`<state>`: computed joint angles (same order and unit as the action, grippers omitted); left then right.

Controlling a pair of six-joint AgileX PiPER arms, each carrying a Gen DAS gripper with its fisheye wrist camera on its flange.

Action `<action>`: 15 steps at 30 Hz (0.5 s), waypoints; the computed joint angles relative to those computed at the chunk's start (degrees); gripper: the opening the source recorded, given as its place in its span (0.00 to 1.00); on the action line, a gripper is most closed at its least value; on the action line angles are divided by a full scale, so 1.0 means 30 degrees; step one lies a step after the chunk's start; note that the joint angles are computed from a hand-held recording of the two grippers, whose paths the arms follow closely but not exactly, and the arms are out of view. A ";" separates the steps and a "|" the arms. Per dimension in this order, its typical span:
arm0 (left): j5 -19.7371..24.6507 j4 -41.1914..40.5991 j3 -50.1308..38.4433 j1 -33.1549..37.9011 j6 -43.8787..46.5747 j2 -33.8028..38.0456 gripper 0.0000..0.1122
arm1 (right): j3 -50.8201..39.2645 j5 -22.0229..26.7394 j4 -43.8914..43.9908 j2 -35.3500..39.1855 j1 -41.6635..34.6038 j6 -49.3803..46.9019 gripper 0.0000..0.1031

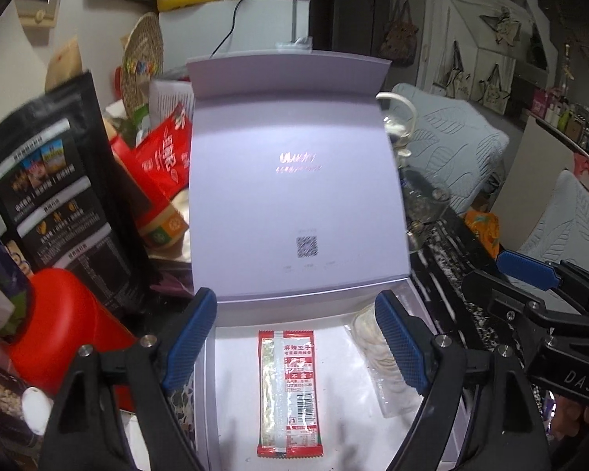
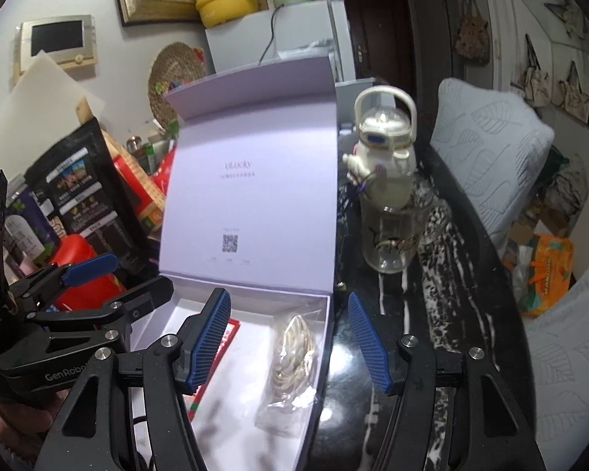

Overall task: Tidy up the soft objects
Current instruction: 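Lower both held items into the lavender box and open both tools, then move both tools back toward the remaining packets on the table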

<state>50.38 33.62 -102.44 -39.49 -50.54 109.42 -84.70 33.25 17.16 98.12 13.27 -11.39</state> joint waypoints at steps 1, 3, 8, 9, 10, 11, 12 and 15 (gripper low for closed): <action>-0.0080 0.0246 0.0184 -0.0159 -0.0158 -0.0233 0.74 | 0.0128 -0.0058 -0.0086 -0.0233 -0.0004 0.0034 0.61; -0.0219 0.0998 0.0695 -0.0552 -0.0820 -0.0783 0.74 | 0.0845 -0.0487 -0.0406 -0.1167 0.0061 0.0227 0.61; -0.0117 0.1817 0.1043 -0.1716 -0.1066 -0.1637 0.74 | 0.2899 -0.1248 -0.1327 -0.3605 -0.0089 0.1127 0.65; -0.0128 0.1953 0.1176 -0.2042 -0.1061 -0.1877 0.74 | 0.3250 -0.1268 -0.1494 -0.4065 -0.0174 0.1302 0.65; -0.0227 0.2234 0.1345 -0.2410 -0.1176 -0.2126 0.74 | 0.3468 -0.1284 -0.1530 -0.4367 -0.0249 0.1347 0.65; -0.0160 0.2493 0.1428 -0.2750 -0.1311 -0.2296 0.74 | 0.3835 -0.1329 -0.1489 -0.4857 -0.0388 0.1333 0.65; -0.0064 0.2675 0.1452 -0.3080 -0.1388 -0.2438 0.74 | 0.4281 -0.1295 -0.1466 -0.5527 -0.0595 0.1372 0.65; -0.0142 0.2861 0.1616 -0.3930 -0.1511 -0.2843 0.74 | 0.5137 -0.1108 -0.1501 -0.6945 -0.1050 0.1294 0.68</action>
